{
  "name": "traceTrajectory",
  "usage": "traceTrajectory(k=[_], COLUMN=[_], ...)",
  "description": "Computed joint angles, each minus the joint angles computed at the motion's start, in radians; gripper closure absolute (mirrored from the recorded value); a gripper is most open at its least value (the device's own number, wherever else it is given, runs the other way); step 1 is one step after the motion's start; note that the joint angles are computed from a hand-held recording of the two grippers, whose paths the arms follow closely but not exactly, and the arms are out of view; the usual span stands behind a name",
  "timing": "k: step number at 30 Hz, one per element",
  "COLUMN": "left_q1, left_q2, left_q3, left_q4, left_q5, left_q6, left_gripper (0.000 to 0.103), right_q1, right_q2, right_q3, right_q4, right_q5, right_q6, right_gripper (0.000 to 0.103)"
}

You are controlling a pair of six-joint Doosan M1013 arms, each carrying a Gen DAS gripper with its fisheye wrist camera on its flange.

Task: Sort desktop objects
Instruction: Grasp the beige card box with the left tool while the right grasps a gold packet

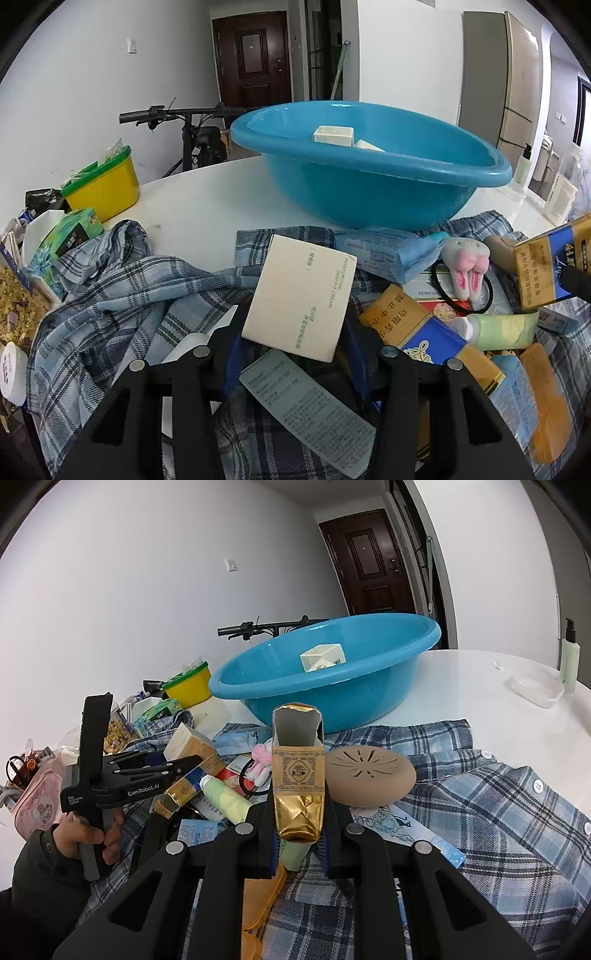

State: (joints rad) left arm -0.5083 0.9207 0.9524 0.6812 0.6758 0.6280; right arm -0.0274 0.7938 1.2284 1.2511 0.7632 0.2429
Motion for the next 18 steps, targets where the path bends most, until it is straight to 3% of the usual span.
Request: traceTrajectory(k=[13,18], left_q1=[-0.017,-0.018], left_q2=[-0.055,-0.062], left_q3=[0.094,0.100], left_q4=[0.255,0.267], left_q5=[-0.099,-0.104], left_q6=[-0.251,-0.268], left_gripper=[0.055,0.055], right_q1=[-0.003,-0.003], right_q2=[-0.011,-0.012], right_q3=[0.026,0.027], right_q4=[0.079,0.087], right_q5=[-0.002,-0.009], right_q6=[-0.085,-0.092], right_gripper=[0.087,0.087])
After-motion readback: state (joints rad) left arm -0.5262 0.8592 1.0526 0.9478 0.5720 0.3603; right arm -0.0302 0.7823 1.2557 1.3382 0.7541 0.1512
